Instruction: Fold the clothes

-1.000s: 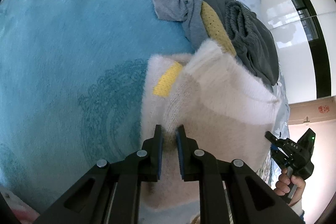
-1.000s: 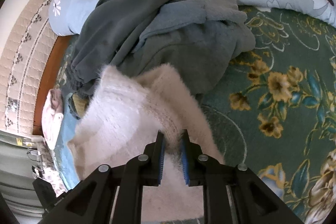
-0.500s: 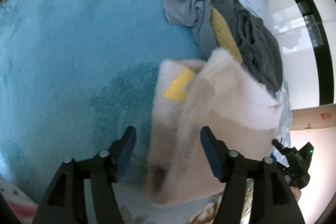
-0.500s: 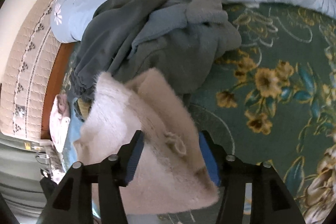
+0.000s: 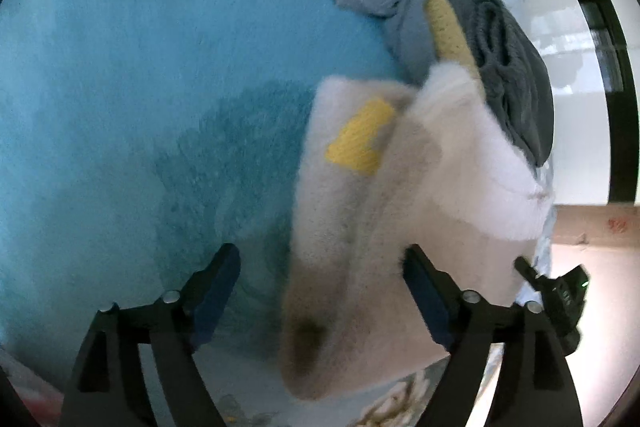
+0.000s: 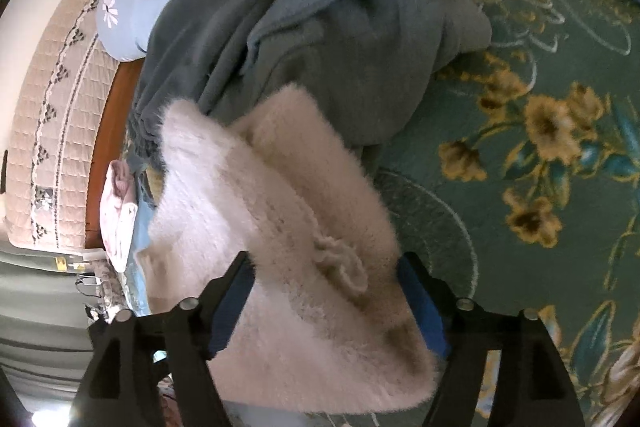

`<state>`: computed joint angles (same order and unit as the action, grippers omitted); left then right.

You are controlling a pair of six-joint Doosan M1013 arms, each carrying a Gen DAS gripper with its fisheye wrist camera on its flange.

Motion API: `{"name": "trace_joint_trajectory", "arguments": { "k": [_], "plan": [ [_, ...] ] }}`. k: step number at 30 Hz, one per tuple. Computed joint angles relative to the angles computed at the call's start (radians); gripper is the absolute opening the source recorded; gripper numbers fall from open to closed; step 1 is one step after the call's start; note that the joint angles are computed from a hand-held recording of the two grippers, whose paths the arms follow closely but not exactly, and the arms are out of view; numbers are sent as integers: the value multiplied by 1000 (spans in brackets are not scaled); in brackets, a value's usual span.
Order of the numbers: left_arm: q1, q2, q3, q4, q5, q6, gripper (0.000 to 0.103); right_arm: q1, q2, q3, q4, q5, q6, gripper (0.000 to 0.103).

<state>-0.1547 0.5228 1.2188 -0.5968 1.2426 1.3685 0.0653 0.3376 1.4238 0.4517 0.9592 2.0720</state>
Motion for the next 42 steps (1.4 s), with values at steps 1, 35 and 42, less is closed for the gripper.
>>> {"name": "trace_joint_trajectory", "arguments": {
  "k": [1, 35, 42],
  "plan": [
    [3, 0, 3, -13, -2, 0, 89, -1, 0, 3, 4, -1, -4, 79],
    [63, -42, 113, -163, 42, 115, 78, -50, -26, 62, 115, 0, -73, 83],
    [57, -91, 150, -62, -24, 137, 78, -54, -39, 72, 111, 4, -66, 82]
  ]
}}
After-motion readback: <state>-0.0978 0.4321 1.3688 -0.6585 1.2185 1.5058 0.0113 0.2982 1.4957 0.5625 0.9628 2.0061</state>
